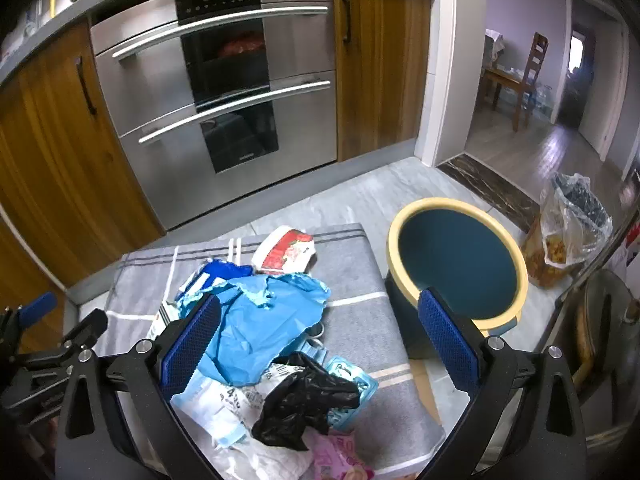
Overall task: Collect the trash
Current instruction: 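Move both tools over the trash pile on the grey mat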
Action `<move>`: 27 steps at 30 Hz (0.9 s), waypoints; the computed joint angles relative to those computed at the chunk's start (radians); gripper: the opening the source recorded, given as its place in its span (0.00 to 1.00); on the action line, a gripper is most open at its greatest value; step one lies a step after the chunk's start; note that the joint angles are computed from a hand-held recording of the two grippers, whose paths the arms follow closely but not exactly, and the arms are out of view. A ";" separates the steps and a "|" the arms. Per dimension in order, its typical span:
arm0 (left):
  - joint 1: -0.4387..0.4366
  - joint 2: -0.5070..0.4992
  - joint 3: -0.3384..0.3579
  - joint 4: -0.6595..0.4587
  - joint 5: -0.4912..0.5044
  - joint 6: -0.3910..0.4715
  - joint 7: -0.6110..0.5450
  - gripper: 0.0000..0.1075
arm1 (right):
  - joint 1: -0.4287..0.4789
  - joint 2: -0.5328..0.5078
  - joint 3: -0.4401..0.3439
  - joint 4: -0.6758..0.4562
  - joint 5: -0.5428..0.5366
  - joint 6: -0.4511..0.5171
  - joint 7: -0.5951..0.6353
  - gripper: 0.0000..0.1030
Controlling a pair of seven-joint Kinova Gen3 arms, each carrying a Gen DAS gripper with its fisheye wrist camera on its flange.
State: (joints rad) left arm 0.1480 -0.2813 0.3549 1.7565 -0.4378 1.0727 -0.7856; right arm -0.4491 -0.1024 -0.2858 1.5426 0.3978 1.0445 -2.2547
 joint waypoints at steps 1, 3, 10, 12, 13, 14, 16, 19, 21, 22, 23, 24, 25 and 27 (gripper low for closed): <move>0.000 0.000 -0.002 0.000 0.003 0.000 -0.002 0.91 | 0.000 0.001 0.001 -0.002 -0.001 0.001 0.001 0.95; 0.000 -0.003 0.001 0.002 0.002 0.000 0.000 0.91 | 0.000 -0.001 0.001 0.001 0.000 0.000 0.001 0.95; -0.004 -0.004 0.001 0.003 0.005 -0.001 -0.003 0.91 | 0.000 0.000 0.000 0.001 0.001 0.000 0.000 0.95; -0.004 -0.004 0.002 0.003 0.006 -0.001 -0.002 0.91 | -0.001 0.001 0.000 0.000 -0.002 0.004 -0.002 0.95; -0.006 -0.006 0.002 0.005 0.004 -0.003 0.002 0.91 | 0.000 -0.001 0.001 0.001 -0.005 0.005 -0.004 0.95; -0.009 -0.010 0.004 0.013 0.000 -0.010 0.009 0.91 | 0.000 -0.003 0.000 0.003 -0.005 0.006 -0.012 0.95; -0.013 -0.020 0.002 0.031 -0.003 -0.034 0.017 0.91 | -0.001 -0.004 -0.007 0.011 0.004 0.011 -0.030 0.95; -0.024 -0.024 -0.001 0.051 -0.005 -0.060 0.020 0.91 | -0.007 0.009 -0.020 0.022 0.048 0.018 -0.057 0.95; -0.028 -0.019 -0.013 0.060 0.006 -0.079 0.012 0.91 | -0.012 0.020 -0.014 0.024 0.056 0.017 -0.064 0.95; -0.032 -0.012 -0.010 0.062 0.002 -0.082 0.013 0.91 | -0.013 0.029 -0.011 0.023 0.063 0.021 -0.073 0.95; -0.036 -0.007 -0.004 0.063 -0.008 -0.084 0.015 0.91 | -0.015 0.039 -0.007 0.019 0.068 0.028 -0.083 0.95; -0.037 -0.002 -0.001 0.062 -0.015 -0.084 0.016 0.91 | -0.019 0.047 -0.002 0.014 0.069 0.038 -0.091 0.95; -0.038 0.006 0.005 0.062 -0.027 -0.085 0.019 0.91 | -0.020 0.056 0.007 0.008 0.062 0.048 -0.097 0.95; -0.030 0.017 -0.003 0.062 -0.030 -0.091 0.011 0.91 | -0.021 0.070 0.027 -0.003 0.033 0.057 -0.095 0.95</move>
